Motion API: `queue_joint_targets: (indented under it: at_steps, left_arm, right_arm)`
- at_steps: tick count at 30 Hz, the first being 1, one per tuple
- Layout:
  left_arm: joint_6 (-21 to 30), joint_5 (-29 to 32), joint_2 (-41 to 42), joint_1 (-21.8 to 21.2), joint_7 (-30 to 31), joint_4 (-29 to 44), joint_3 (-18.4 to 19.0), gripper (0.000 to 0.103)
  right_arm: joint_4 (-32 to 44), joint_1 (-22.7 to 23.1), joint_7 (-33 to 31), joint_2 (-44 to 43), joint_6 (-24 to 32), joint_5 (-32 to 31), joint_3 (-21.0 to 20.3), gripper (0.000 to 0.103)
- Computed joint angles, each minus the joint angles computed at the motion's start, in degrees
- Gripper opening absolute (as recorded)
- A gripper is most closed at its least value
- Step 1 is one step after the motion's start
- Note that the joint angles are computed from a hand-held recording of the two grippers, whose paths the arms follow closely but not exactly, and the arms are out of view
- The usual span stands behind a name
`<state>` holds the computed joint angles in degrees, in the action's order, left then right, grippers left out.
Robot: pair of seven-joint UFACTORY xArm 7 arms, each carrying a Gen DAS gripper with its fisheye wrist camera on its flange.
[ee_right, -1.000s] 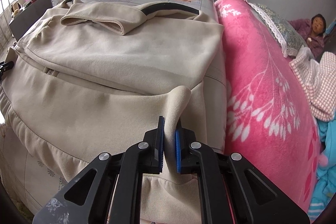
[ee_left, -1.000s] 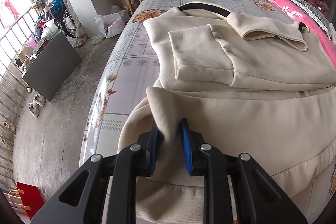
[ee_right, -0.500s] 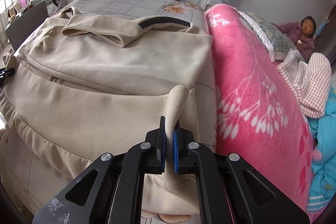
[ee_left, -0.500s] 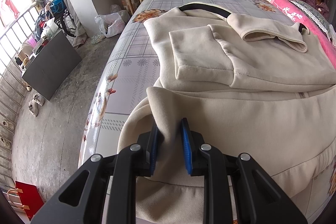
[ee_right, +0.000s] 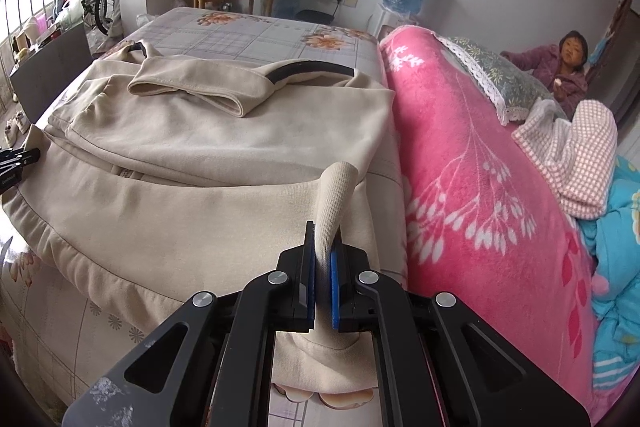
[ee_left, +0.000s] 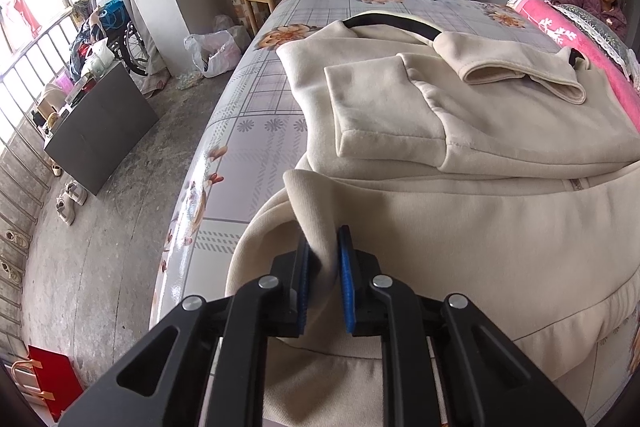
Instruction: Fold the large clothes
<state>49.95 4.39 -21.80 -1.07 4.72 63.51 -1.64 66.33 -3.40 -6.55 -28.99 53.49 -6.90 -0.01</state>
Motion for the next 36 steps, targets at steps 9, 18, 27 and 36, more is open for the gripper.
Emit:
queue_joint_targets:
  at_steps: [9,18,27,36]
  left_arm:
    - [-5.10,-0.39,-5.71,0.02,1.40,-4.21,0.38,0.006]
    - [-8.70,-1.70,-15.38,0.24,2.14,-10.23,0.91,0.006]
    - [-14.25,-1.54,-18.73,0.08,2.49,-9.33,0.53,0.006]
    - [-14.69,-5.83,-14.72,-2.71,5.33,-3.61,3.39,0.006]
  right_arm:
    - [-2.40,0.20,0.56,-3.41,-1.25,1.37,-0.53,0.004]
    - [-5.74,0.09,1.02,-7.79,-0.28,4.20,-1.97,0.004]
    - [-4.42,-0.45,2.42,-8.96,-2.67,5.08,-2.21,0.004]
    - [-0.93,-0.78,3.39,-6.00,-5.53,5.63,-2.98,0.004]
